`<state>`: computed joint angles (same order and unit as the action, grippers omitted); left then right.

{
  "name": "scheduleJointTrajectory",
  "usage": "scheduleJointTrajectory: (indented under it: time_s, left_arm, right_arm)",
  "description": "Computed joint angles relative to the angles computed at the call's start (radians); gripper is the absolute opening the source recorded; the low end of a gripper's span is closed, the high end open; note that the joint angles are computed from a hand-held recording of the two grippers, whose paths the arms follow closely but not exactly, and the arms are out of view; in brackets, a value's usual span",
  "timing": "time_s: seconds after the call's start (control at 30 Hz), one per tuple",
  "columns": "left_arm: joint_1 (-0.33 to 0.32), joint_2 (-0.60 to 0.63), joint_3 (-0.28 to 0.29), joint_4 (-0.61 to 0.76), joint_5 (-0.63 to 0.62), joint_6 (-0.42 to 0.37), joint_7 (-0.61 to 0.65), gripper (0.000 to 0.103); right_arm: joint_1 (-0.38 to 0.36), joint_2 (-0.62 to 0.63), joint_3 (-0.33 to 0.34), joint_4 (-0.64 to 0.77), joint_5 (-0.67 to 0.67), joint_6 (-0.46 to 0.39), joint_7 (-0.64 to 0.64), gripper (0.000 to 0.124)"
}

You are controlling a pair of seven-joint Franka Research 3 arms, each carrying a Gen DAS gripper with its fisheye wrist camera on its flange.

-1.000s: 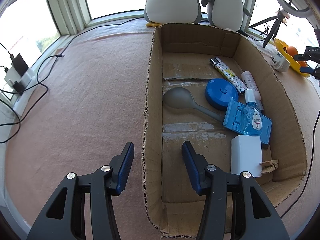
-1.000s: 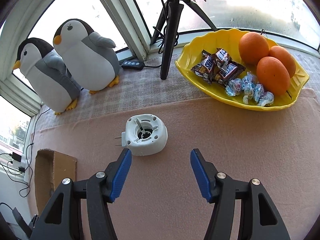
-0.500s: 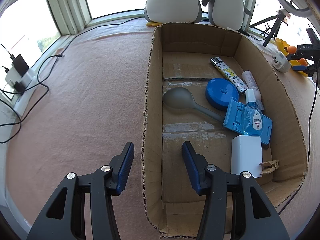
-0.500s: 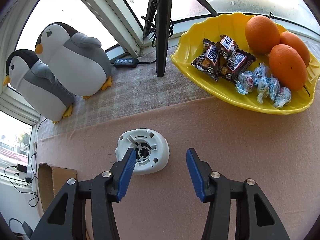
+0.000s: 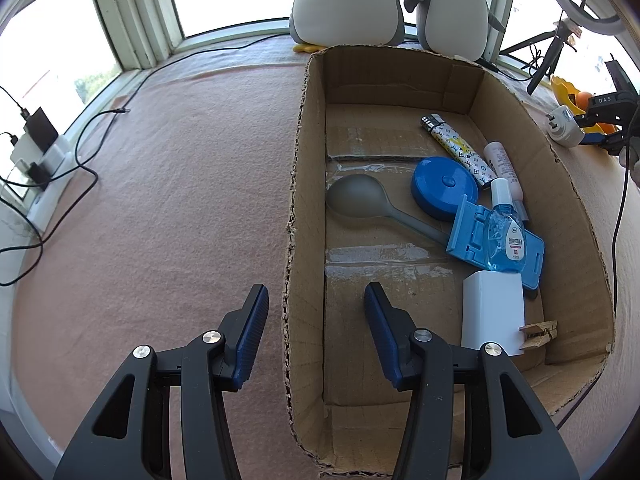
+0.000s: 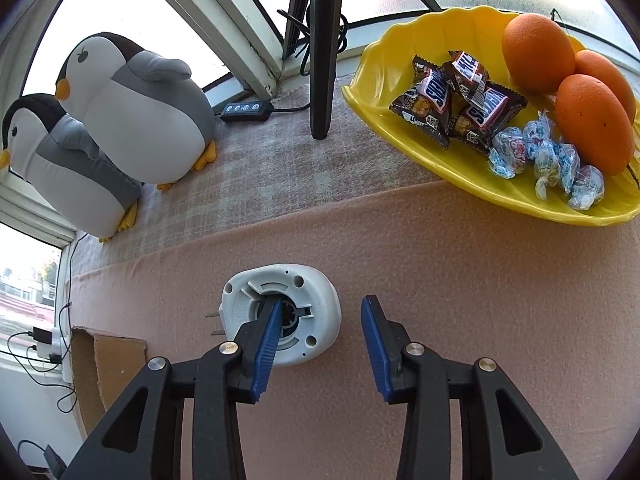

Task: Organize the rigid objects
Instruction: 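Reach the right gripper to the white plug-in device and grasp it, then carry the white plug-in device into the box and open the right gripper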

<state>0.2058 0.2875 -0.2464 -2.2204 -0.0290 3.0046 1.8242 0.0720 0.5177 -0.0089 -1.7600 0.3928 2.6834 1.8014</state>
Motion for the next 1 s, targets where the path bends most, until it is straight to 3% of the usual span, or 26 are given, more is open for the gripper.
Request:
scheduleJointTrajectory:
  time_s: [0.13,0.7,1.0]
  left_arm:
    - [0.000,0.000,0.000,0.000,0.001,0.000,-0.002,0.051]
    - [0.021,-0.002,-0.020,-0.006,-0.029,0.003,0.025,0.051]
    - [0.017,-0.004,-0.018,-0.009,-0.036,0.006,0.021,0.051]
  right_arm:
    - [-0.012,-0.002,0.015,-0.002,0.029,0.002,-0.014,0.026]
    - [0.015,-0.072,0.019,-0.112,0.046,0.110,-0.011,0.023]
    - [0.071,-0.138,0.038,-0.138,0.010,0.136,-0.044,0.023]
